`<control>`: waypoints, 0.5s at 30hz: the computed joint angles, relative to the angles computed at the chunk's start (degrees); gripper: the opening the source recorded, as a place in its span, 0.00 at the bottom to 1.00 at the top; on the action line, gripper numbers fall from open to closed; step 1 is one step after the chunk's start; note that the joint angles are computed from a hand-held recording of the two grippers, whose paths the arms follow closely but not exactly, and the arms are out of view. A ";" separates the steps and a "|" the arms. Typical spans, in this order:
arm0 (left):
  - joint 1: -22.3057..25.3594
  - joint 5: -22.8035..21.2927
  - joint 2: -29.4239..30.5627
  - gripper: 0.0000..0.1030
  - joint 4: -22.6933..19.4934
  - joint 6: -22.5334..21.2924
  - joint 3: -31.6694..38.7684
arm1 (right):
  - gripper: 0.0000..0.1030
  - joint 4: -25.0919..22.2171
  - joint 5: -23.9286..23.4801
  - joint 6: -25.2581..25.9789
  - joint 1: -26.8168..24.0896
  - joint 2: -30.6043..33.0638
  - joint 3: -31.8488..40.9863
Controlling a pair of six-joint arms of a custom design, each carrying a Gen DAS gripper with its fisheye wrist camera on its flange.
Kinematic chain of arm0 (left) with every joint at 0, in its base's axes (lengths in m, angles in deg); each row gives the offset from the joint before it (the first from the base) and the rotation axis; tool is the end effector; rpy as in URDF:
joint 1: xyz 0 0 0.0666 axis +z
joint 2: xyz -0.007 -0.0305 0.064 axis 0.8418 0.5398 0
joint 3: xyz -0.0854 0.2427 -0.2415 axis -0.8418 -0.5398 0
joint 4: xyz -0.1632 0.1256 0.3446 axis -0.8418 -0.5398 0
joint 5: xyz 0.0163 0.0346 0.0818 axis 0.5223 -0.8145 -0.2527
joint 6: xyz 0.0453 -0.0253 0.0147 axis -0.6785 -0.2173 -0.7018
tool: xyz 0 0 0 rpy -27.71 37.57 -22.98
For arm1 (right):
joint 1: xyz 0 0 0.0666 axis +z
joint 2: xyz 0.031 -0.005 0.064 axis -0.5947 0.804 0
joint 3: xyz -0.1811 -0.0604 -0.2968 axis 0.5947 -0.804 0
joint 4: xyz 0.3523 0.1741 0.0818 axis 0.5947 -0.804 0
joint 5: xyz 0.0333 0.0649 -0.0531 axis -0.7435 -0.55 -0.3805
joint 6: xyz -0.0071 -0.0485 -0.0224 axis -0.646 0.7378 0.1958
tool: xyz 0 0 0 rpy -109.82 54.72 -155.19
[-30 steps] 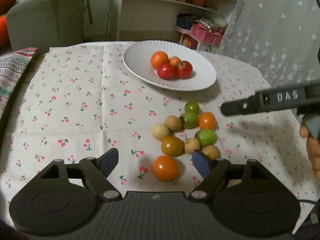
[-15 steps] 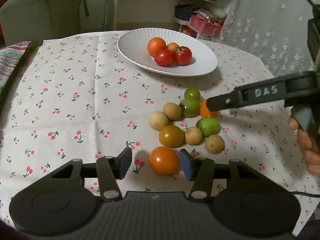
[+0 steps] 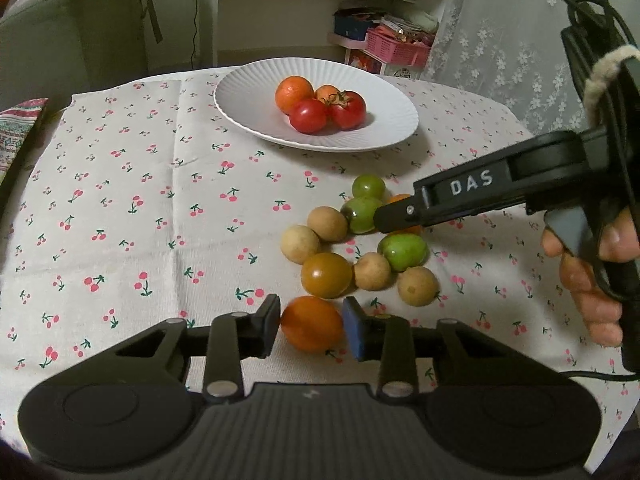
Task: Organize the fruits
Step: 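Grasp an orange tomato with the left gripper while the right gripper grasps another orange tomato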
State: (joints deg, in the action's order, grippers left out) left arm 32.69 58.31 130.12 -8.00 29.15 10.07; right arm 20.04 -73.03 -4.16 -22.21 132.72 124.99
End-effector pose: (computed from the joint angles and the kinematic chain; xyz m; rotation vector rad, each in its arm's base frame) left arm 0.4136 -0.2002 0.3866 0.8259 2.3592 -0.4365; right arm 0.3724 0.0913 0.4042 0.5496 2.4912 0.2539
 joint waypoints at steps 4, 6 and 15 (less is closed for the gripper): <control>-0.17 -0.68 0.61 0.23 -1.73 0.39 0.76 | 0.30 -0.41 0.51 1.29 0.10 0.22 0.11; -0.24 -1.28 0.90 0.25 -2.02 0.15 0.79 | 0.30 -0.49 0.00 1.24 -0.16 0.06 0.08; -0.05 0.10 0.84 0.21 -1.44 -1.09 0.69 | 0.30 -0.80 0.42 2.09 0.17 0.12 0.41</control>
State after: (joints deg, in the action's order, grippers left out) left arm 32.64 58.42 130.96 -9.44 28.06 10.76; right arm 19.25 -72.61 -2.07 -22.04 132.84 125.40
